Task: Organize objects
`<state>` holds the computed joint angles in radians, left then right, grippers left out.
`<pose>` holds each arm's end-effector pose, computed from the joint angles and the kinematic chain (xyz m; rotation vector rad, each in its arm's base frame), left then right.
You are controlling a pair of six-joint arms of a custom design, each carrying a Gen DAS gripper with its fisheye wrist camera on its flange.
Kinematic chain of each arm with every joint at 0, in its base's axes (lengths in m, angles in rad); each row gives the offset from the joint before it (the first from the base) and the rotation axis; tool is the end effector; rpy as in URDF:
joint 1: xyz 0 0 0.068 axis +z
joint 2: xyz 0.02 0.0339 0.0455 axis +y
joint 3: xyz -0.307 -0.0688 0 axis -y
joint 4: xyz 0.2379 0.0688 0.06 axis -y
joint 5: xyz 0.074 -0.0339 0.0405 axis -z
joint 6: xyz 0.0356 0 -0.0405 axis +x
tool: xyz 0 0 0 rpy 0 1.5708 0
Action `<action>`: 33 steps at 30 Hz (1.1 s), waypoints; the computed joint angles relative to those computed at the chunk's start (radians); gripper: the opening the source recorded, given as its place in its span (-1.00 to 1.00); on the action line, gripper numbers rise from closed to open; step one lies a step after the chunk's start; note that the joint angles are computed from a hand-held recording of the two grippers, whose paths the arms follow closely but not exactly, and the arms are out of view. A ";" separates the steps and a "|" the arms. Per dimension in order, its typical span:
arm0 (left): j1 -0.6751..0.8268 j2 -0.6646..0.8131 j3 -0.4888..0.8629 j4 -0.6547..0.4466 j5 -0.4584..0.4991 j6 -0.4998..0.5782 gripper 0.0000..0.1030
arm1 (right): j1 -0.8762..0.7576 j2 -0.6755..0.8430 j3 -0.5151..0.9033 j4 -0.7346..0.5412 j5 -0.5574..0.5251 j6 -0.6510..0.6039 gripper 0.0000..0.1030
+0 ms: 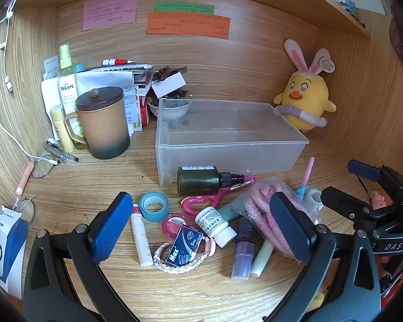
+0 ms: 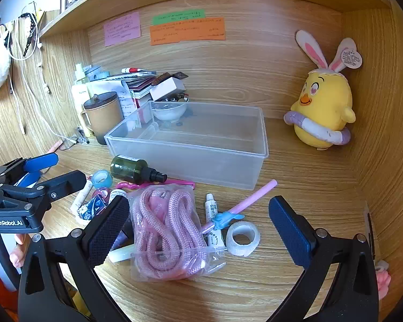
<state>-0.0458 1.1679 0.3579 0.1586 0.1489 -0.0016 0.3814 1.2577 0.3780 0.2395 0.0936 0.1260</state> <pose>0.1935 -0.0142 0.1988 0.1310 2.2166 -0.1915 0.1972 0.0755 0.1951 -0.2302 2.2015 0.1785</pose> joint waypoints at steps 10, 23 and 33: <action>0.011 0.003 0.002 -0.002 0.006 -0.002 1.00 | 0.010 -0.001 0.006 -0.008 -0.002 0.003 1.00; 0.021 0.010 0.008 -0.005 0.010 0.000 1.00 | 0.012 -0.001 0.010 -0.014 -0.001 0.009 1.00; 0.019 0.005 0.010 -0.011 0.011 0.005 1.00 | 0.008 -0.005 0.010 -0.019 -0.007 0.015 1.00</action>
